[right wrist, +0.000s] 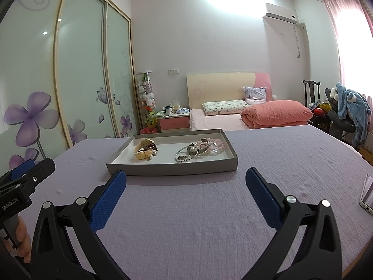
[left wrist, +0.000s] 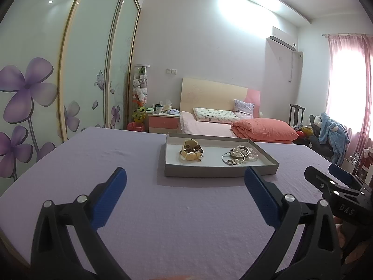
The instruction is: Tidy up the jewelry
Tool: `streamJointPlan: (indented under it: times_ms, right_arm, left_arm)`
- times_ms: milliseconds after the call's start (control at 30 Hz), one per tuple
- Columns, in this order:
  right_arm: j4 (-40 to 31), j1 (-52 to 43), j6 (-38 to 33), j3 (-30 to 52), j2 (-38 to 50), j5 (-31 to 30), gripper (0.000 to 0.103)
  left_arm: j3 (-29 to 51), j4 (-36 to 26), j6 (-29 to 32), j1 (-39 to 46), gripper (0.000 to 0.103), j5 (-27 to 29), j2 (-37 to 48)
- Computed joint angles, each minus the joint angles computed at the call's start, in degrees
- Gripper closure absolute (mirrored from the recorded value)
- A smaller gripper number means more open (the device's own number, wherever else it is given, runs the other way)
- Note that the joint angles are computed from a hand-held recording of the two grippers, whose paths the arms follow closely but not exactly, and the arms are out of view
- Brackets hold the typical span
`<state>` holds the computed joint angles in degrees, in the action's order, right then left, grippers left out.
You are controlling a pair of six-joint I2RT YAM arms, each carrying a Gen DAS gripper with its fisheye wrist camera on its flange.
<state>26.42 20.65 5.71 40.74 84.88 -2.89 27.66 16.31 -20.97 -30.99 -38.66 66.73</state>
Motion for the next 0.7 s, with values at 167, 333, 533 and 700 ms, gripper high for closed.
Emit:
streamJointPlan:
  times_ms: [167, 333, 533, 700]
  right_arm:
    - [-0.12, 0.51, 0.15, -0.08, -0.12, 0.37, 0.002]
    - [-0.13, 0.87, 0.26, -0.24, -0.21, 0.57, 0.002]
    - [-0.13, 1.10, 0.34, -0.28, -0.26, 0.71, 0.002]
    - [-0.19, 1.06, 0.33, -0.32, -0.42, 0.68, 0.002]
  left_arm:
    - [0.08, -0.48, 0.02, 0.01, 0.004, 0.17, -0.25]
    - [0.09, -0.54, 0.15, -0.02, 0.004, -0.12, -0.33]
    - [0.41, -1.17, 0.06, 0.26, 0.004, 0.01, -0.59]
    - [0.56, -1.58, 0.03, 0.88, 0.004, 0.87, -1.04]
